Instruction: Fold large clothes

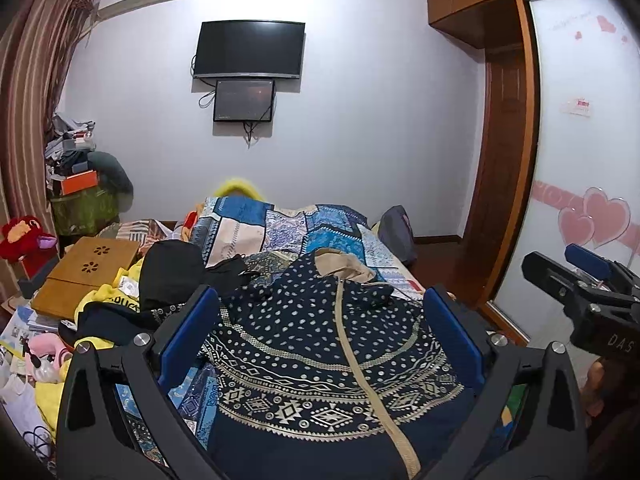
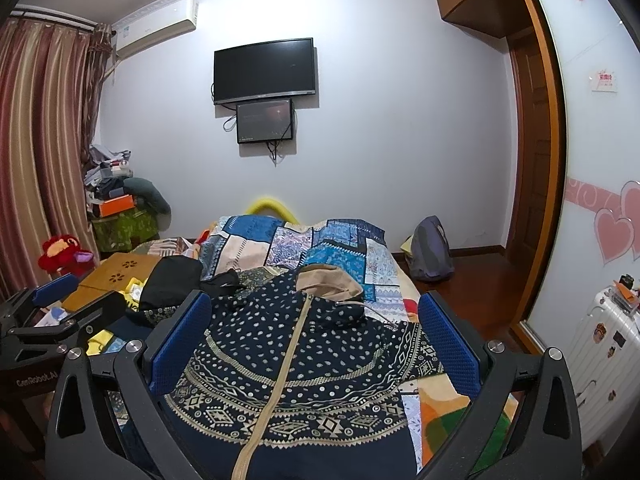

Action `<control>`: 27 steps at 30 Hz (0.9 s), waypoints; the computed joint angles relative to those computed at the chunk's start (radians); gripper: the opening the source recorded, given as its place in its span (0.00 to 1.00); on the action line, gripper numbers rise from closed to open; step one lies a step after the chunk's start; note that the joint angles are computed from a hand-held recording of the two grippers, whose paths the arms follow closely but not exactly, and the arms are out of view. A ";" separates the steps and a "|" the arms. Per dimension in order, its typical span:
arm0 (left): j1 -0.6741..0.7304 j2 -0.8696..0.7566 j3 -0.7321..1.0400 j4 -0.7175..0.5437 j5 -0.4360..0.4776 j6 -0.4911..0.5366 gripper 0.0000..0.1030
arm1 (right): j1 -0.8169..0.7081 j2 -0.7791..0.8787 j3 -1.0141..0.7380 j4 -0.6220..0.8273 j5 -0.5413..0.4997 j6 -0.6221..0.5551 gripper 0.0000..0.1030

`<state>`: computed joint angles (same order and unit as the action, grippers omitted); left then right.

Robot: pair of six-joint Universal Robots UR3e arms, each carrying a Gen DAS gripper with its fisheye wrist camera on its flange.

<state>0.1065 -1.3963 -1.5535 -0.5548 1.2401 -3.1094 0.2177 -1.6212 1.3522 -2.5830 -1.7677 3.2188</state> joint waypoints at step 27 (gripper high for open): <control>0.390 -0.868 0.769 -0.304 -0.051 -0.017 1.00 | -0.121 0.738 -0.902 0.511 0.130 -0.077 1.00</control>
